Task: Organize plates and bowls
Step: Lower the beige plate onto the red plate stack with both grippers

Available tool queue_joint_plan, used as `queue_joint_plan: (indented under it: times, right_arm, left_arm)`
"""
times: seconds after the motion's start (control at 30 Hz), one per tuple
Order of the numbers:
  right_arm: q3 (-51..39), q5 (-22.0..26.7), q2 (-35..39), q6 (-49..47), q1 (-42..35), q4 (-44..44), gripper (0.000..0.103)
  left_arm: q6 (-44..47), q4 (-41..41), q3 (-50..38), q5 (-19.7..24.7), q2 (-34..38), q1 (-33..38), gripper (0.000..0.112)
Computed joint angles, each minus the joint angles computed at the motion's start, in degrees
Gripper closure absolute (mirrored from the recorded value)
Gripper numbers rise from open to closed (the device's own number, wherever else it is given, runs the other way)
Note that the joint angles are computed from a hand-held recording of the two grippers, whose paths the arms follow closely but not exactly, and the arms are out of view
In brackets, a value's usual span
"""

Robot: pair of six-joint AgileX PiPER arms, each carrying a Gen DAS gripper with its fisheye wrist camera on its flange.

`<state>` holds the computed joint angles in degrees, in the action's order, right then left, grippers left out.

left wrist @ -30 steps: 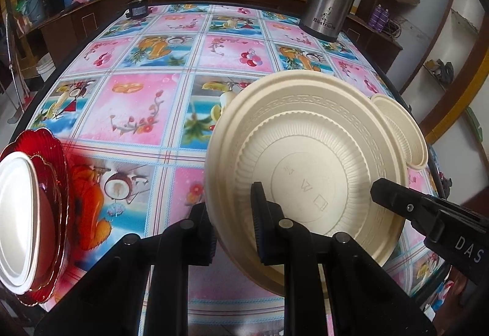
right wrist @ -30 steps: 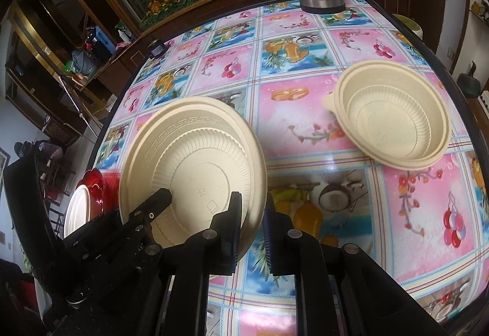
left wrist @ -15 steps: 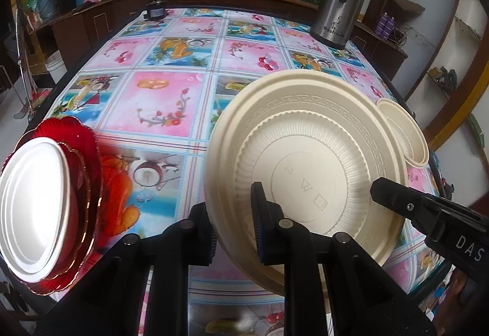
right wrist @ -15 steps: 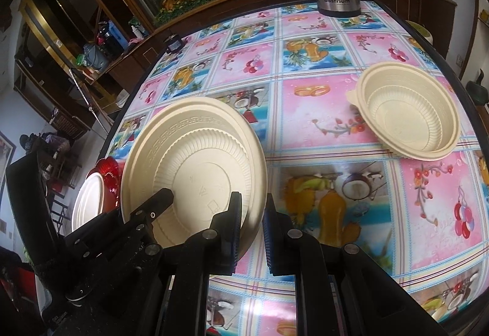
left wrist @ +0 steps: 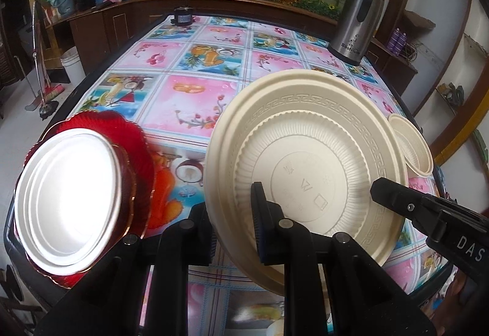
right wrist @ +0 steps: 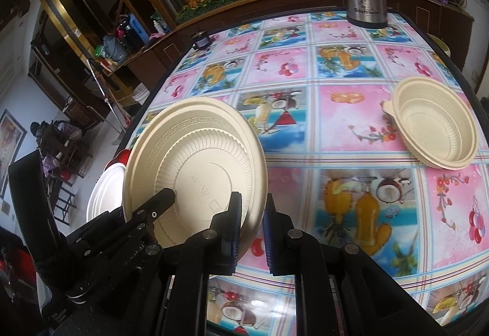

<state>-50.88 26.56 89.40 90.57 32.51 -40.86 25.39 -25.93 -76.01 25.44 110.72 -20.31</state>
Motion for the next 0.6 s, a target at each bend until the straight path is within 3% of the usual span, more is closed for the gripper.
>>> queue_joint_plan:
  times: [0.6]
  right_arm:
    - [-9.6,0.2,6.3,-6.8,2.9,3.1,0.090]
  left_arm:
    - [2.5,-2.7,1.6,-0.5,-2.1,6.5,0.095]
